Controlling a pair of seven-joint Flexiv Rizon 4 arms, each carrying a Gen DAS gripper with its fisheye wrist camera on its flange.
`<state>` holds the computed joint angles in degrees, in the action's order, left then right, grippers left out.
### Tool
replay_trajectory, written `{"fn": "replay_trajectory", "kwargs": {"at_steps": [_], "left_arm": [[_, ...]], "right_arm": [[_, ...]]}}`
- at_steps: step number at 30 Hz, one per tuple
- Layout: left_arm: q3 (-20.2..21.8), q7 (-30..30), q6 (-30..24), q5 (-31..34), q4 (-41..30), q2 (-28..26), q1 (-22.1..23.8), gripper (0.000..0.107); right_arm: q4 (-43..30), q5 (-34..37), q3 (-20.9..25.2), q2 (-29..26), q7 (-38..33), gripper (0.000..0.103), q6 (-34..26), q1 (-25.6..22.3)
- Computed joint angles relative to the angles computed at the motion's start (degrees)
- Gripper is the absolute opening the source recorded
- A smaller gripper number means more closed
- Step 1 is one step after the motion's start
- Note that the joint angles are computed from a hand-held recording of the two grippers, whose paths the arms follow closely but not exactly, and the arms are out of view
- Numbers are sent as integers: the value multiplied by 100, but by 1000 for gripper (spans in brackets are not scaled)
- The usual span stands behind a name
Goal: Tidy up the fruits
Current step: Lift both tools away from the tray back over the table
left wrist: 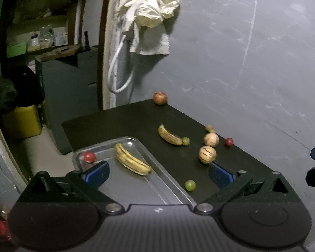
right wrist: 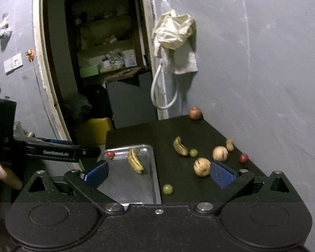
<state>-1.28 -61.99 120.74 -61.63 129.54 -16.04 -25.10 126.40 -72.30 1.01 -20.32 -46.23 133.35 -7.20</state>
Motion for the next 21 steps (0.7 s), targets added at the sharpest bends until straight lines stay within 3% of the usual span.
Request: {"fn": "replay_trajectory", "kwargs": {"at_steps": [3, 6, 15, 21], "left_arm": [[-25, 128, 19, -121, -80, -52, -92, 102], [-46, 316, 48, -279, -163, -78, -178, 102], [-335, 1366, 251, -1344, -322, -33, -303, 102], [-411, 1493, 106, -1262, -358, -31, -19, 102]], "right_arm": [[177, 307, 7, 68, -216, 102, -6, -19], [469, 1165, 85, 197, -734, 102, -139, 85], [639, 1604, 271, 36, -810, 102, 80, -32], [544, 1765, 350, -55, -644, 102, -110, 49]]}}
